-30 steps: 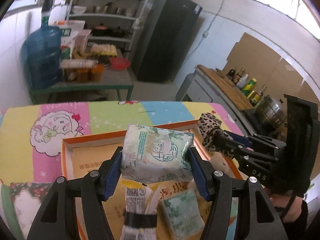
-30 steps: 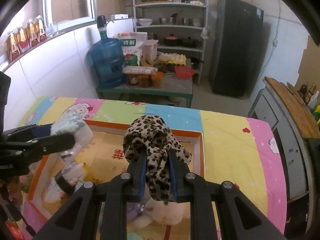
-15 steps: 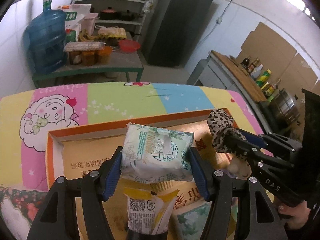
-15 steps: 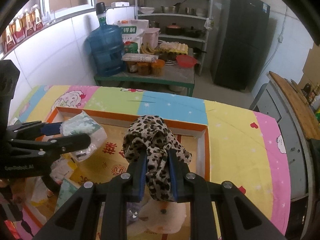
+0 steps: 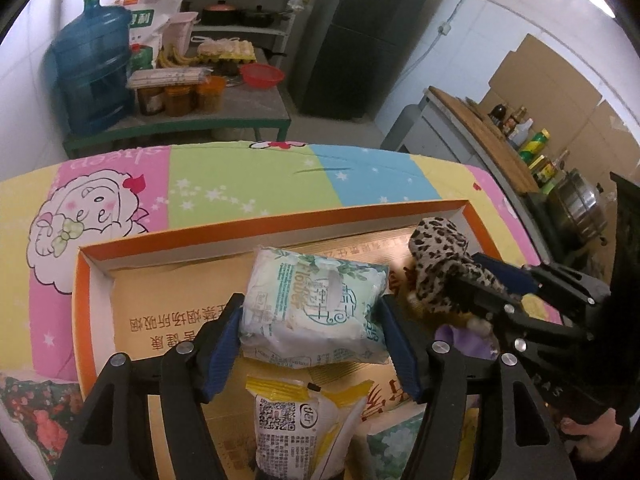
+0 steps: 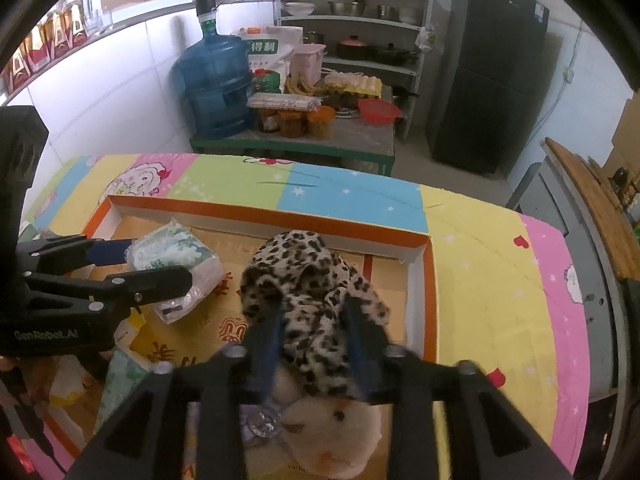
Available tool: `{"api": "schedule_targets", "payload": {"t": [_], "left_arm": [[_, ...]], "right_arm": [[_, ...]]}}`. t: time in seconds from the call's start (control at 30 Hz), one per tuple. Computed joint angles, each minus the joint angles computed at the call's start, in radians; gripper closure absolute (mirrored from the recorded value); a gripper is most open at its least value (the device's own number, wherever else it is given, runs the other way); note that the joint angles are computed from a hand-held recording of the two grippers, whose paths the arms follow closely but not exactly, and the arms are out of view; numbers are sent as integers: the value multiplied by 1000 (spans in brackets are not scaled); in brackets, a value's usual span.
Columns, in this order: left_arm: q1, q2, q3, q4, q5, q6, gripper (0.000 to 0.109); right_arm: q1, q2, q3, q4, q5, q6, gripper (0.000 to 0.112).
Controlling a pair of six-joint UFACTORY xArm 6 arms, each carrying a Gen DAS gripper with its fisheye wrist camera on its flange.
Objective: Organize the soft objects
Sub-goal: 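Carry the wipes pack with the left gripper while the right gripper carries the leopard cloth over the box, then open the left gripper over the box while the right gripper releases the leopard cloth inside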
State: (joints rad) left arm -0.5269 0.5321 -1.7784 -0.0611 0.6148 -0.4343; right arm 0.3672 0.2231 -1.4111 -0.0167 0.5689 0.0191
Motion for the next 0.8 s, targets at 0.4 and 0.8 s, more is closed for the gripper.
{"api": "schedule_targets", "payload": {"t": [0.4,0.8], "left_arm": [[-6,-51,72,74,-70,-56,32],[-17,-127,145,122,-112,-79,30]], "right_arm": [[-6,-35,50,15,-47,7,59],[-9,-99,104,11,-75,35,59]]}}
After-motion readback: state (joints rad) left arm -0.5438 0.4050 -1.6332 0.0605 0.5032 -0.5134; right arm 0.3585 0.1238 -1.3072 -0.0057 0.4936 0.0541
